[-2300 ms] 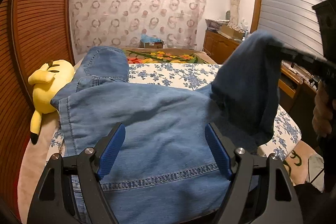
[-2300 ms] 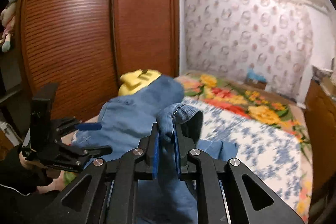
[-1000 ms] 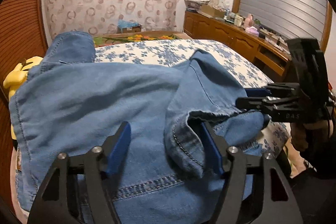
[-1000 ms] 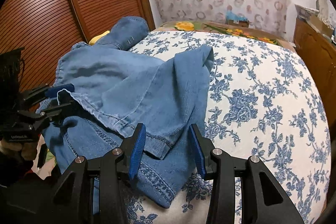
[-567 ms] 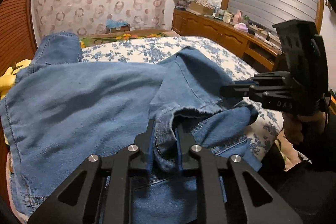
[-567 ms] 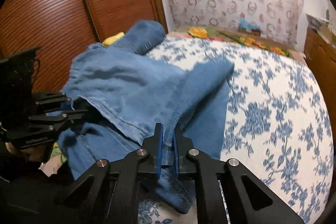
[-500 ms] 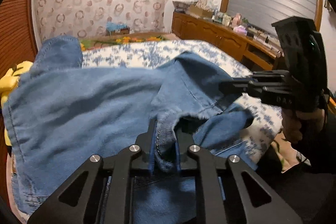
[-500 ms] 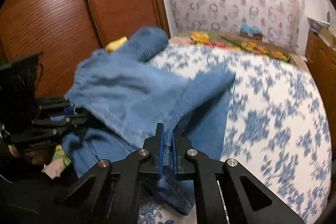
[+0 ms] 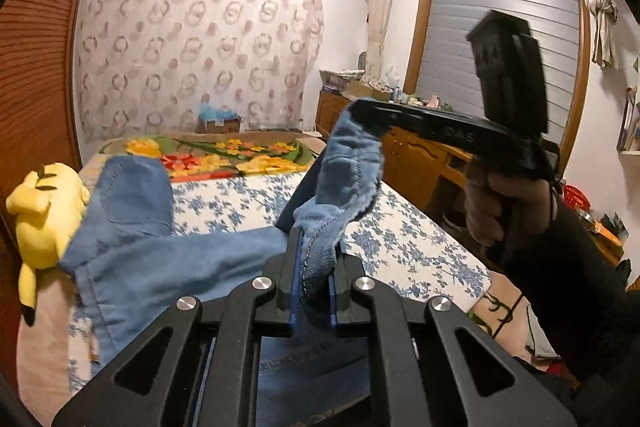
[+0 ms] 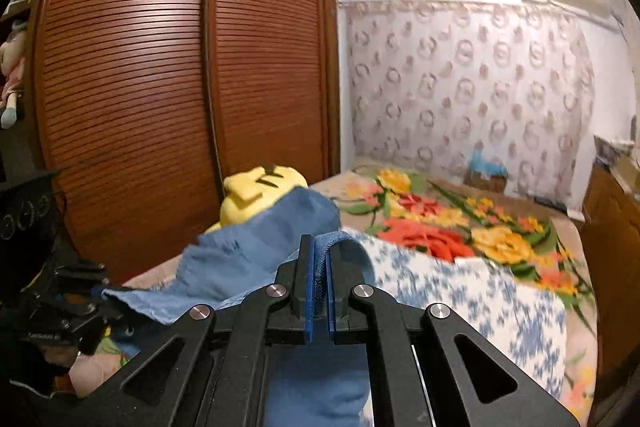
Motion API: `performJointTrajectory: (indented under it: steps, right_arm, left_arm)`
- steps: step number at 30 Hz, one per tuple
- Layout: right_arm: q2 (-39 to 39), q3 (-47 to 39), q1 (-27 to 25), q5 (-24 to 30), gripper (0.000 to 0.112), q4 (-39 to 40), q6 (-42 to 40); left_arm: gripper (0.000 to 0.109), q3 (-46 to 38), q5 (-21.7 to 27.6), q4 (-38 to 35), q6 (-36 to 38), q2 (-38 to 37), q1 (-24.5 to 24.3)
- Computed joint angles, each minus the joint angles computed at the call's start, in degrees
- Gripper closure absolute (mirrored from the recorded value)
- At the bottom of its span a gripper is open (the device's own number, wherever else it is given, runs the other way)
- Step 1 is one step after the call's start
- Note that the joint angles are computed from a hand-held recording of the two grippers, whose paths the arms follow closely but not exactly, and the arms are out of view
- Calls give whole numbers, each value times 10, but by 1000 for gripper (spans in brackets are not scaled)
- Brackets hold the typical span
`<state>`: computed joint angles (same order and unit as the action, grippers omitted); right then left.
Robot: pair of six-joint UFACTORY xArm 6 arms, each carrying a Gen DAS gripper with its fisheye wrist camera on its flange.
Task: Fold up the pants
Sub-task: 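Grasp the jeans edge with the left tool while the right tool grasps the waistband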
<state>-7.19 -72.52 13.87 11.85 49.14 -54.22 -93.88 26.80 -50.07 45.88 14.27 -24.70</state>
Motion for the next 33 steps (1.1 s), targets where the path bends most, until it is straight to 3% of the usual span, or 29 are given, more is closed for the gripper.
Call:
performJointTrajectory:
  steps: [10, 15, 23, 28, 33]
  right_arm:
    - [101, -123, -9, 88, 108, 4, -6]
    - [176, -221, -9, 152, 108, -43, 20]
    - [323, -406, 18, 245, 108, -186, 126]
    - [418, -543, 19, 318, 108, -243, 181]
    - [452, -595, 17, 351, 108, -265, 203]
  left_arm:
    - [98, 72, -21, -10, 6, -44, 21]
    - [98, 126, -22, -15, -1, -63, 42]
    - [98, 177, -17, -38, -23, -56, 80]
    - [98, 197, -37, -4, -55, -56, 77]
    - [98, 207, -43, 18, -74, -57, 83]
